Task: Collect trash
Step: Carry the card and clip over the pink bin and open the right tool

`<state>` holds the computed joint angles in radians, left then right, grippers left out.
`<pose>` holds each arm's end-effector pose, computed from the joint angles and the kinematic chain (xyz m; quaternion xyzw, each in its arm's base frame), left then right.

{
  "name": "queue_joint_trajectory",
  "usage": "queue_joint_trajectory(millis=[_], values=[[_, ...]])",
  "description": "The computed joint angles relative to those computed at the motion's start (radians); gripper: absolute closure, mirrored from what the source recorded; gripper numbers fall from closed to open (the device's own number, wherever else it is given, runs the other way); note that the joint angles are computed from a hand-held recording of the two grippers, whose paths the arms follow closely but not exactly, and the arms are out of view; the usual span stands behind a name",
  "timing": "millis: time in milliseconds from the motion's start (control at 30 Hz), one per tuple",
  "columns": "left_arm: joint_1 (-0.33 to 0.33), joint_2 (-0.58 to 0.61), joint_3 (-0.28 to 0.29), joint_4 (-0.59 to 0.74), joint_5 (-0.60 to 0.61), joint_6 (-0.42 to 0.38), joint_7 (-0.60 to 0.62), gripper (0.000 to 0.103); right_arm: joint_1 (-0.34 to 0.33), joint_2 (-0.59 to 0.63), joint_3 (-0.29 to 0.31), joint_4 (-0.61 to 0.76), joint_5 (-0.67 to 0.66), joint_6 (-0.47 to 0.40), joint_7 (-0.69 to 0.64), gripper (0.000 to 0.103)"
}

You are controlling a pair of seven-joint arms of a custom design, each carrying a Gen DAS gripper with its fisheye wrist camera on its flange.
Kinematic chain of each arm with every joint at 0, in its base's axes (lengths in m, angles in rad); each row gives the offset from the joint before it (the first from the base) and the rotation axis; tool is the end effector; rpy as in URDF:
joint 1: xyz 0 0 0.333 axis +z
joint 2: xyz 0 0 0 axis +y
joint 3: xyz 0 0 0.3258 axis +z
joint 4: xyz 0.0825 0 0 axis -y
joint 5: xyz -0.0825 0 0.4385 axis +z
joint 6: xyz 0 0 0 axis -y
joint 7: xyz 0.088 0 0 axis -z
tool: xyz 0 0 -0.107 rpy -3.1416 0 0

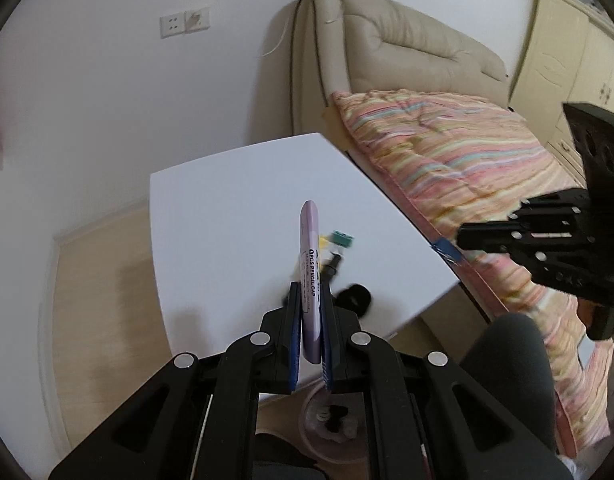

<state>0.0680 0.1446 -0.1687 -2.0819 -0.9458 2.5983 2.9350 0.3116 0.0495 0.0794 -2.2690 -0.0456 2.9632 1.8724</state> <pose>0.6407 -0.0465 0.3681 -0.3877 0.8514 -0.3353 0.1116 0.5636 0.2354 0.3841 -0.7128 0.6256 -0.1429 0.2829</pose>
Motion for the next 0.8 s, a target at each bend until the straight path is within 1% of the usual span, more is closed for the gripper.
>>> queue_joint_trajectory(millis=[100,200,267,367,533,567,667,733,800], values=[[0.0,-0.045,-0.002,-0.055,-0.043,-0.004,0.059,0.095,0.008,-0.03,0.008,-0.035,0.006,0.02,0.0,0.102],[-0.009,-0.07,0.012,-0.088,-0.08,-0.023,0.09,0.095,0.018,-0.054,0.018,-0.065,0.02,0.04,0.001,0.102],[-0.018,-0.084,0.019,-0.112,-0.102,-0.014,0.114,0.095,0.025,-0.067,0.025,-0.082,0.016,0.044,0.009,0.102],[-0.026,-0.101,0.033,-0.143,-0.114,-0.024,0.124,0.095,0.036,-0.081,0.033,-0.106,0.024,0.057,0.019,0.102],[-0.035,-0.12,0.05,-0.192,-0.141,-0.018,0.151,0.095,0.054,-0.087,0.045,-0.137,0.034,0.067,0.033,0.102],[-0.036,-0.124,0.053,-0.201,-0.146,-0.014,0.158,0.095,0.062,-0.085,0.045,-0.141,0.057,0.069,0.02,0.102],[-0.034,-0.128,0.064,-0.22,-0.154,-0.018,0.163,0.095,0.096,-0.073,0.046,-0.148,0.197,0.074,-0.084,0.102],[-0.032,-0.129,0.068,-0.229,-0.159,-0.009,0.166,0.095,0.106,-0.063,0.052,-0.147,0.245,0.072,-0.121,0.102],[-0.028,-0.131,0.072,-0.235,-0.156,-0.018,0.166,0.095,0.112,-0.052,0.059,-0.146,0.261,0.072,-0.129,0.102]])
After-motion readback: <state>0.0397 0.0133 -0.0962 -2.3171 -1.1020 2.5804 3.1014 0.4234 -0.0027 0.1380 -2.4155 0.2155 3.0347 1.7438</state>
